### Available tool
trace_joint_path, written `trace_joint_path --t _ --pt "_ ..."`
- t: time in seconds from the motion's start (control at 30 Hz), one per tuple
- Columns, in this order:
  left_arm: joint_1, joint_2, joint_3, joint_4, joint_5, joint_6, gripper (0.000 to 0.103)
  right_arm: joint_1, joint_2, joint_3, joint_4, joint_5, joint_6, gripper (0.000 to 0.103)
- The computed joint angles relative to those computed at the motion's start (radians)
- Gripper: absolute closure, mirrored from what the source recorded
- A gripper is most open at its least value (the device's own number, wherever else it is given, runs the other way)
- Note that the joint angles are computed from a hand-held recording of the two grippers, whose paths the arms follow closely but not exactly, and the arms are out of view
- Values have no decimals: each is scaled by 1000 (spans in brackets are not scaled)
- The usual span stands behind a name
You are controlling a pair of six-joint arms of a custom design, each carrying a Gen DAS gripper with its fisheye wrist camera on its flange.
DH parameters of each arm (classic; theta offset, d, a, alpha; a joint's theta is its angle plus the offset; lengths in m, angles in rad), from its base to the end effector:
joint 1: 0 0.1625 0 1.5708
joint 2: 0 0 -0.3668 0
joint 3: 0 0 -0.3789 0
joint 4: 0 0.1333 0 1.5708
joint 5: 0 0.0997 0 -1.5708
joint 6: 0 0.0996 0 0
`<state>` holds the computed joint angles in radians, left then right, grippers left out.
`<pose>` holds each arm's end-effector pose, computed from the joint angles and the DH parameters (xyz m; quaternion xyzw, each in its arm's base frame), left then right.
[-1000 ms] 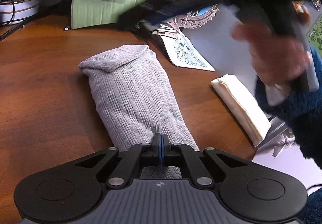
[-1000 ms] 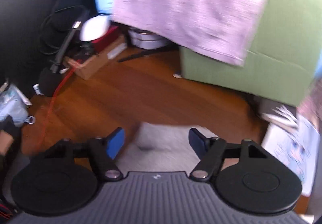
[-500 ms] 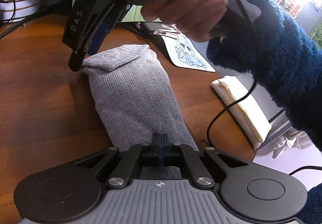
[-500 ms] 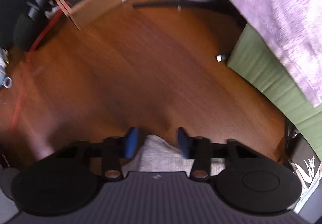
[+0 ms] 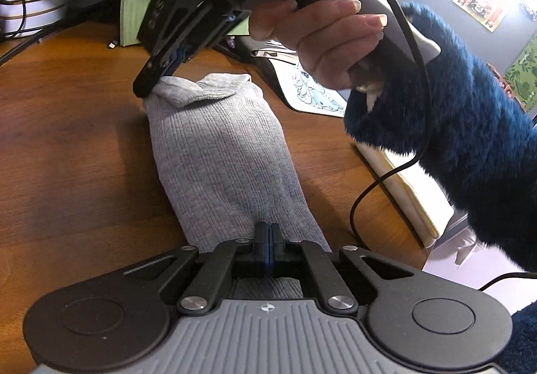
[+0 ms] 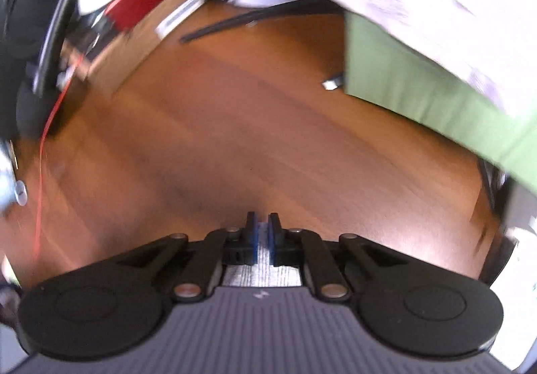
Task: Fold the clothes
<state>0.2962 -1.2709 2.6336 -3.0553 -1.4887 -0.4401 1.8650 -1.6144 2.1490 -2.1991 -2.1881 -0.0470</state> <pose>-0.2434 -0.2222 0.0558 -0.4019 -0.9128 0.0708 0.0192 0.1933 -0.3771 0.2644 0.1476 -0.9403 0.0817 0.2956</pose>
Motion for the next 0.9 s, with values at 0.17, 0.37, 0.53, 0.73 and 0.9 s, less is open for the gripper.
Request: trace_joint_path --t 0.17,0.37,0.53,0.73,0.9 --pt "-4 -6 -1 9 2 -7 101 -65 -79 45 -66 135 5 97" --pt "-11 -13 -6 28 9 -17 101 -53 -119 62 -117 171 -36 69" --pt "-16 -20 -9 42 12 -17 101 -23 -210 84 -189 131 -67 66" --pt "-8 -22 -9 43 8 -5 101 -119 -355 151 -210 42 -63 52" --pt "-1 -20 -13 46 0 -1 101 -222 -464 213 -184 123 -70 45"
